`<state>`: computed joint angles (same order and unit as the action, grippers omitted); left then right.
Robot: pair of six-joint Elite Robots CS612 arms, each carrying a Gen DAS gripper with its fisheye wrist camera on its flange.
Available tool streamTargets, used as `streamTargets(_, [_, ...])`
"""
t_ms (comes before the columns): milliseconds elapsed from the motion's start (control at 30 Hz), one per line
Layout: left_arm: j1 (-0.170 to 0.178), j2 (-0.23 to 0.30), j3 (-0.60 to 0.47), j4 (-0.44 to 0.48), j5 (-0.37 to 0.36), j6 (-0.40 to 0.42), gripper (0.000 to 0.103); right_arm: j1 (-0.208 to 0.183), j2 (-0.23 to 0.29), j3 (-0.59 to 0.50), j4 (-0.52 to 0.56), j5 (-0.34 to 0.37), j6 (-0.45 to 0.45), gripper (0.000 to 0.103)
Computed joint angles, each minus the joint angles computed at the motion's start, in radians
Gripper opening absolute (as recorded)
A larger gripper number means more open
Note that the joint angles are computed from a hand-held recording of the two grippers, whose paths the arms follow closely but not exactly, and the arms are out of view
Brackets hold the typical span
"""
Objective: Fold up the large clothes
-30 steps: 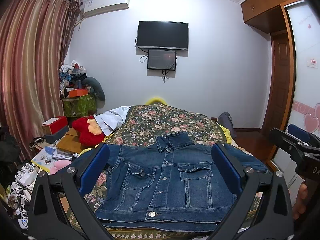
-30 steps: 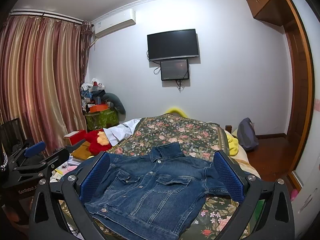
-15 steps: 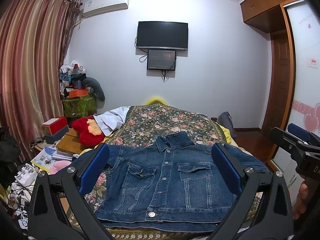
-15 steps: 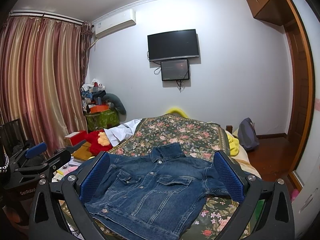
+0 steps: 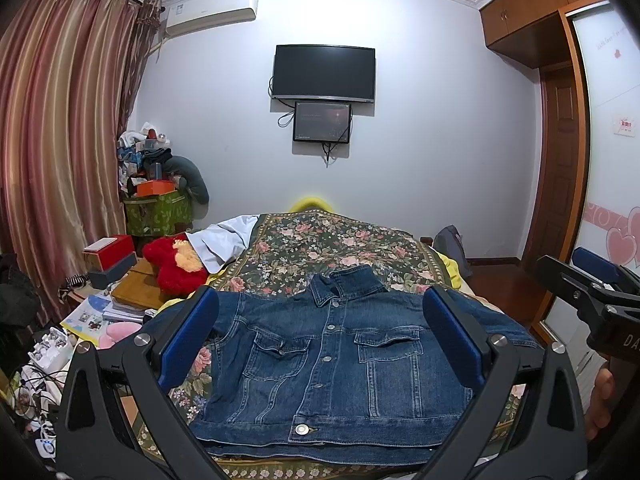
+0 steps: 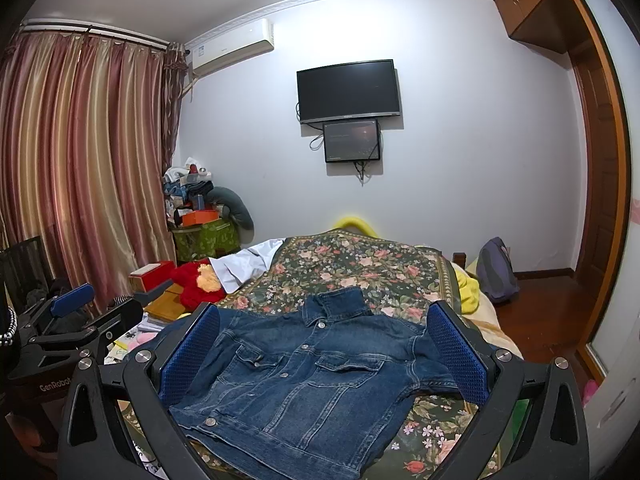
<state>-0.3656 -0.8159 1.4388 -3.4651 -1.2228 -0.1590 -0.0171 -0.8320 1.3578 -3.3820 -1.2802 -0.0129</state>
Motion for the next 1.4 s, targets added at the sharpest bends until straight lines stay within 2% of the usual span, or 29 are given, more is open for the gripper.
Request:
streamTargets(800, [-0.001,-0.001,-0.001,0.001,0.002,-0.003,0.103,0.0,0.0,0.0,0.002,0.0,0.0,0.103])
streamTargets(1000, [0.005,0.006,-0.016,0.016,-0.001,-0.012,0.103,0.011,0.001,-0.012,0.028,-0.009,-0.004,0.103])
streamTargets(1300, [0.036,0.046,-0.085,0.118,0.016,-0.068,0.103,0.026,0.061,-0.12,0.15,-0.02,-0.023,0.103])
streamTargets(1400, [0.067,0.072,-0.133,0.201,-0.036,-0.126,0.103,0.033,0.093,-0.188,0.232,-0.031,-0.035,0.103])
